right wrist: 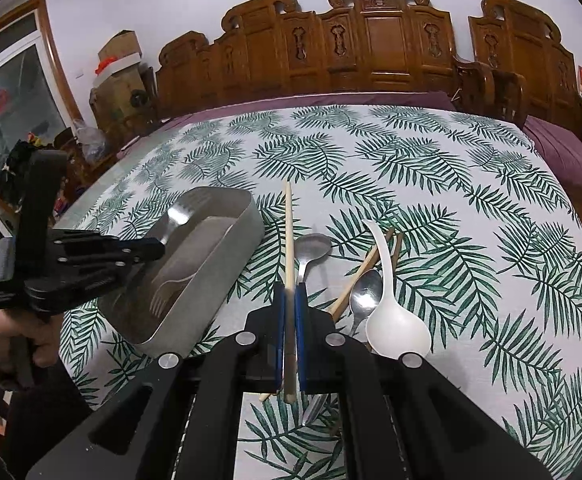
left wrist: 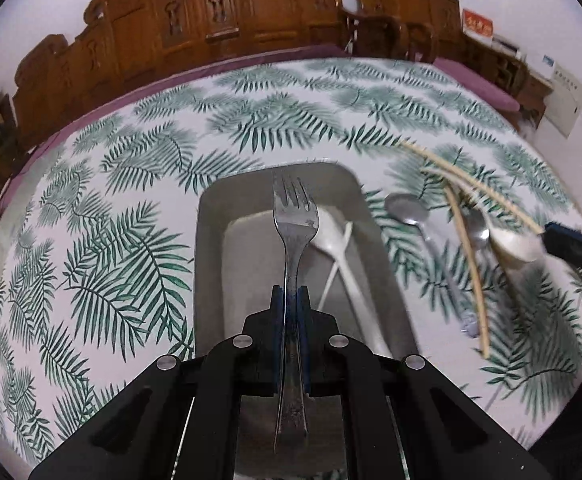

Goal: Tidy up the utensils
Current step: 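Carry the steel fork into the grey tray and open the left tool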

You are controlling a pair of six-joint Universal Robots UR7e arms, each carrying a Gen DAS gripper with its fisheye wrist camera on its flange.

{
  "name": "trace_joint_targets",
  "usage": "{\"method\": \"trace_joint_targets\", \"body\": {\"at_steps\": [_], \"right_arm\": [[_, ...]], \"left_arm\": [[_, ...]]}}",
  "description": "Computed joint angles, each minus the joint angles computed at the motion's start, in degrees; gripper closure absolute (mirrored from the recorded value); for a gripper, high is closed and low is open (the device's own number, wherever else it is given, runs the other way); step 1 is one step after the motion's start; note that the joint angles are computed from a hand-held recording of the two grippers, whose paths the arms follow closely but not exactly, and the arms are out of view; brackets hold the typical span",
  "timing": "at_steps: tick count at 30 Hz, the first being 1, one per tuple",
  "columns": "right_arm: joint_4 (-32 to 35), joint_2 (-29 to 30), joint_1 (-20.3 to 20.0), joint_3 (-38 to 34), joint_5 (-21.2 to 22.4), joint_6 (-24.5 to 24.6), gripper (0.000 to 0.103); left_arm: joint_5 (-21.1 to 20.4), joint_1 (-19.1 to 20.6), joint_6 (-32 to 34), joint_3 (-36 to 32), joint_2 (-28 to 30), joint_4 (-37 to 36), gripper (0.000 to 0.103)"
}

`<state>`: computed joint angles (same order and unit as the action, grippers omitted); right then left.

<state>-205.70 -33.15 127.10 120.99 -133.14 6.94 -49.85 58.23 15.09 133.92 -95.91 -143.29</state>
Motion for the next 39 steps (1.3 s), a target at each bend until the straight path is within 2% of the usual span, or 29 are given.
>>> {"method": "trace_joint_targets", "body": {"at_steps": [8,16,21,26,33,39], "right_arm": [[-0.3,0.3,0.1,-0.4,0.9,-0.6,0.097],[1.0,1.2,1.2,-1.9,1.7,-1.4,0.097],[1.8,1.5,1.5,-2.4,1.4,-1.2,0.097],[2.5,1.7,1.8,-2.6,1.3,-1.1,0.097],[2.4,2.3,2.7,-3.3,1.2,-0.9,0.097],[3.4,2.7,3.1,-3.8,1.8,0.0,0.097]], "left_arm": [[2.2,1.7,-0.5,-2.2,4.7,1.2,0.097],[3.4,2.7,-1.1,-3.1,6.9,2.7,0.097],[2.7,3.4,-1.2,-3.5,7.3,3.1,0.097],[0.5,3.1,-0.3,-2.9,5.1,2.1,0.097],[-2.1,1.3,2.6,0.5,-2.0,-1.1,0.095],[-6.4,2.2,3.9,0.3,-5.1,-1.6,0.095]]}}
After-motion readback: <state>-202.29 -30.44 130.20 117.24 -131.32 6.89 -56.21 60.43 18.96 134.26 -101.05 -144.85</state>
